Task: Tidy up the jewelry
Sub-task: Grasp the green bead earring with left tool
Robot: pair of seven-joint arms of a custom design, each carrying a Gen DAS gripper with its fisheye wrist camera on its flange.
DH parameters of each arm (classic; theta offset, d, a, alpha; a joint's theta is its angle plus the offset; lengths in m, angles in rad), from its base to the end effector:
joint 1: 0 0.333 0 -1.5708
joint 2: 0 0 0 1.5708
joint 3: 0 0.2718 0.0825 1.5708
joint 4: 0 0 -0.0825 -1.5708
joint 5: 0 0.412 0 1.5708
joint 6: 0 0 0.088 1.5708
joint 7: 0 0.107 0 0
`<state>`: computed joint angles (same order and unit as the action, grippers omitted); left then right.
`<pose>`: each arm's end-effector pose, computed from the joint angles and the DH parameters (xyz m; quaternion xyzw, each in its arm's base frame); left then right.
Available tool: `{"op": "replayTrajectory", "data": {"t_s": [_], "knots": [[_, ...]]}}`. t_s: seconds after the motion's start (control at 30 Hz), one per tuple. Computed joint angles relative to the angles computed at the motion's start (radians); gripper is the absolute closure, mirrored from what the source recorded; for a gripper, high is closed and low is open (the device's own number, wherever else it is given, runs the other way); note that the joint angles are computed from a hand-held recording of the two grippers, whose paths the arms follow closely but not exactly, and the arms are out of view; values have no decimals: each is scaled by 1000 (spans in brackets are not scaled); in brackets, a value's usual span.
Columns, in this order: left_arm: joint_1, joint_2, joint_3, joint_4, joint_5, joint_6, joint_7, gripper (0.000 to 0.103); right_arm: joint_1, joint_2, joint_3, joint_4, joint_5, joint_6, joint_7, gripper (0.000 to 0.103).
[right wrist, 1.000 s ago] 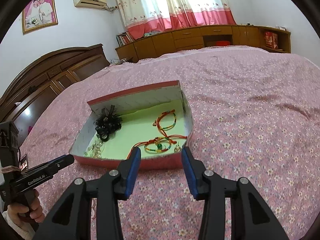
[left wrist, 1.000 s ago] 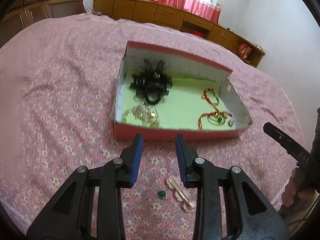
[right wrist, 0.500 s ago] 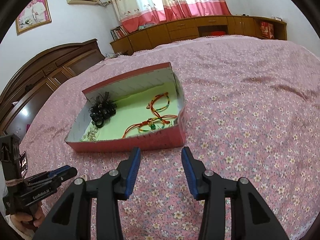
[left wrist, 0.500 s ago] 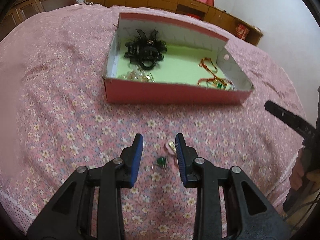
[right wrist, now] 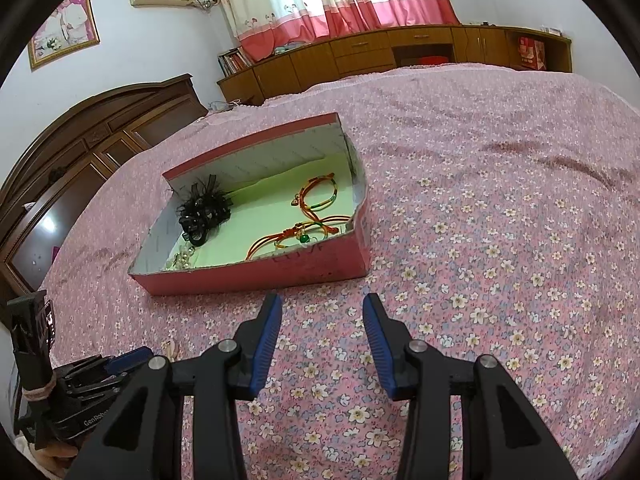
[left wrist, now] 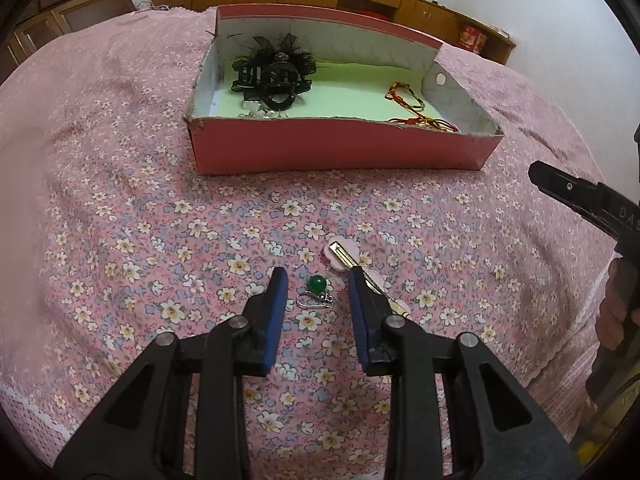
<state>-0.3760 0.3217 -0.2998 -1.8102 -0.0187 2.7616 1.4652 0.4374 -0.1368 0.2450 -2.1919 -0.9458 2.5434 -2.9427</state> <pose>0.5486 -0.4191 0.3897 -0.4796 0.8173 -0.3099 0.0770 0.4375 0.3712 0.4342 -0.5032 0.7605 -0.2312 0.3390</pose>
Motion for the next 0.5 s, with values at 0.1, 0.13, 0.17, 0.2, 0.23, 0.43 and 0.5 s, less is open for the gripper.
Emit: {"op": "replayTrajectory", "data": {"t_s": [0.1, 0.13, 0.17, 0.2, 0.23, 0.43, 0.5], "knots": [[10, 3, -12, 1, -21, -2, 24, 92, 2, 1, 0, 0, 4, 0, 0, 58], [14, 1, -17, -1, -32, -1, 35, 96, 2, 1, 1, 1, 5, -1, -1, 58], [18, -2, -21, -4, -43, 0, 44, 98, 3, 2, 1, 2, 6, -1, -2, 58], [21, -4, -24, -6, -52, -1, 52, 99, 4, 2, 1, 2, 6, -1, -3, 58], [21, -7, -24, -9, -57, 0, 57, 99, 5, 3, 2, 3, 7, -2, -4, 58], [8, -14, -6, -17, -43, -9, 36, 99, 8, 6, 1, 5, 8, 0, -5, 58], [-3, -1, 3, -3, -19, -17, 23, 99, 8, 7, -1, 6, 11, 3, -7, 58]]}}
